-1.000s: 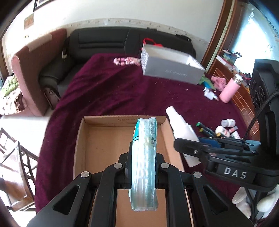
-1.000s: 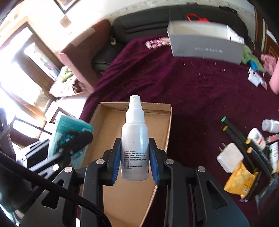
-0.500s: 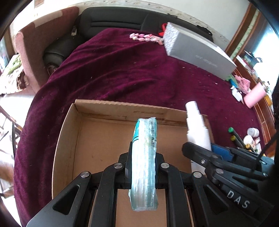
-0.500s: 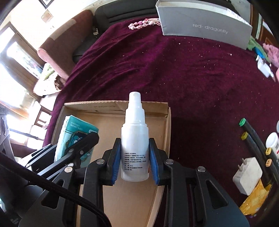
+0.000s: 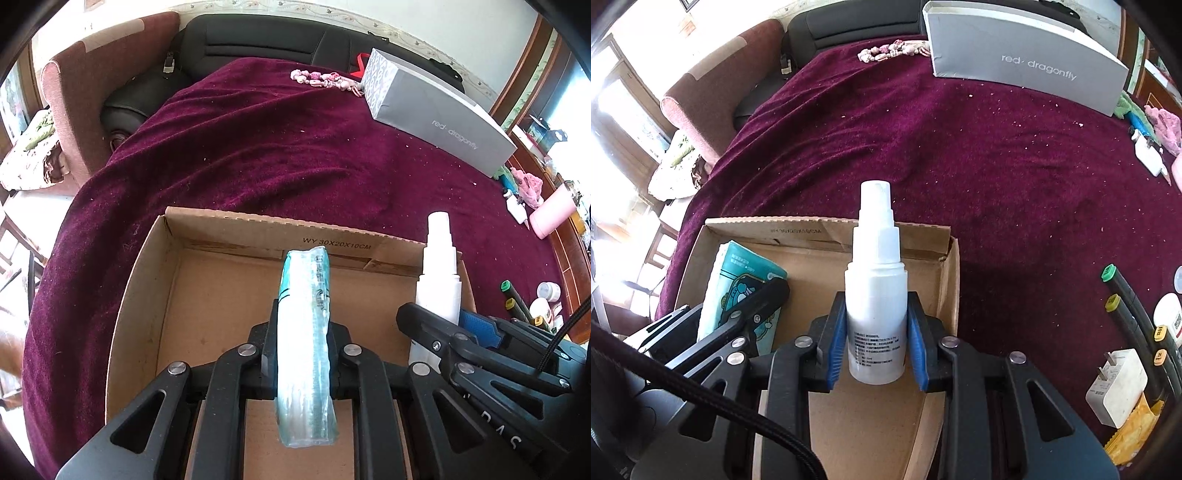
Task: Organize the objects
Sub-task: 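Carry both items to the cardboard tray and open both grippers inside it, then withdraw both grippers from the tray back toward the scattered items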
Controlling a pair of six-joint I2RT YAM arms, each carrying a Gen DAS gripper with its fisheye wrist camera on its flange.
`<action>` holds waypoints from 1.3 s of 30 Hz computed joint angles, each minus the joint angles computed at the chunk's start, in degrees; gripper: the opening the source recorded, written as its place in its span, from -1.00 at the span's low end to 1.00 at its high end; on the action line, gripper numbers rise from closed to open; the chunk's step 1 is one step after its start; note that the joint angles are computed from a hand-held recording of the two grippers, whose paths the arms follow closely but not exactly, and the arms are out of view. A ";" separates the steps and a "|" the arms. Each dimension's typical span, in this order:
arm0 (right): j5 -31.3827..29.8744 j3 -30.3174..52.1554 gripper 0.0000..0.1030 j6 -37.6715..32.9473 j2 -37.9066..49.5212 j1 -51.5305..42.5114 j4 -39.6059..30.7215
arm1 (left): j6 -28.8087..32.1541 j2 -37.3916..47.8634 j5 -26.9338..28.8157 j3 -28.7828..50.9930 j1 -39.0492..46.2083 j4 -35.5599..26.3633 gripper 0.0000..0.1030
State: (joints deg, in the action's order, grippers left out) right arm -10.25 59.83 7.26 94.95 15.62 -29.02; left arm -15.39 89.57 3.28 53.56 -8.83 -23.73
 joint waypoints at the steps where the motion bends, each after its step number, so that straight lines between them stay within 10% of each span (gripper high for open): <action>1: 0.40 0.01 -0.45 -0.03 -0.05 0.05 0.06 | -0.17 -0.27 0.32 -0.08 0.09 -0.10 -0.74; 11: -4.70 -1.92 -0.09 -0.36 -5.05 -3.64 1.00 | -1.44 -6.58 5.27 -1.90 4.34 -1.21 0.23; 20: -14.50 -6.72 0.07 -4.37 -18.46 -12.43 -3.55 | -2.73 -19.76 13.80 -1.55 2.96 -11.42 0.25; 27: -26.22 -8.66 0.25 -20.85 -26.25 -35.11 -14.73 | -10.41 -26.85 14.02 -3.17 -9.57 -11.86 0.25; 36: -33.97 -6.24 0.30 -39.75 -19.60 -59.78 -24.91 | -13.39 -7.95 0.52 6.63 -13.09 -1.30 0.25; 39: -35.52 -5.32 0.30 -43.81 -16.81 -63.64 -27.48 | -13.01 0.41 7.67 12.48 -9.39 0.76 0.25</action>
State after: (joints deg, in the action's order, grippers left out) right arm -45.77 54.51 -36.55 78.15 -48.02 -56.50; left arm -28.40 89.99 10.95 66.05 -18.22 -22.97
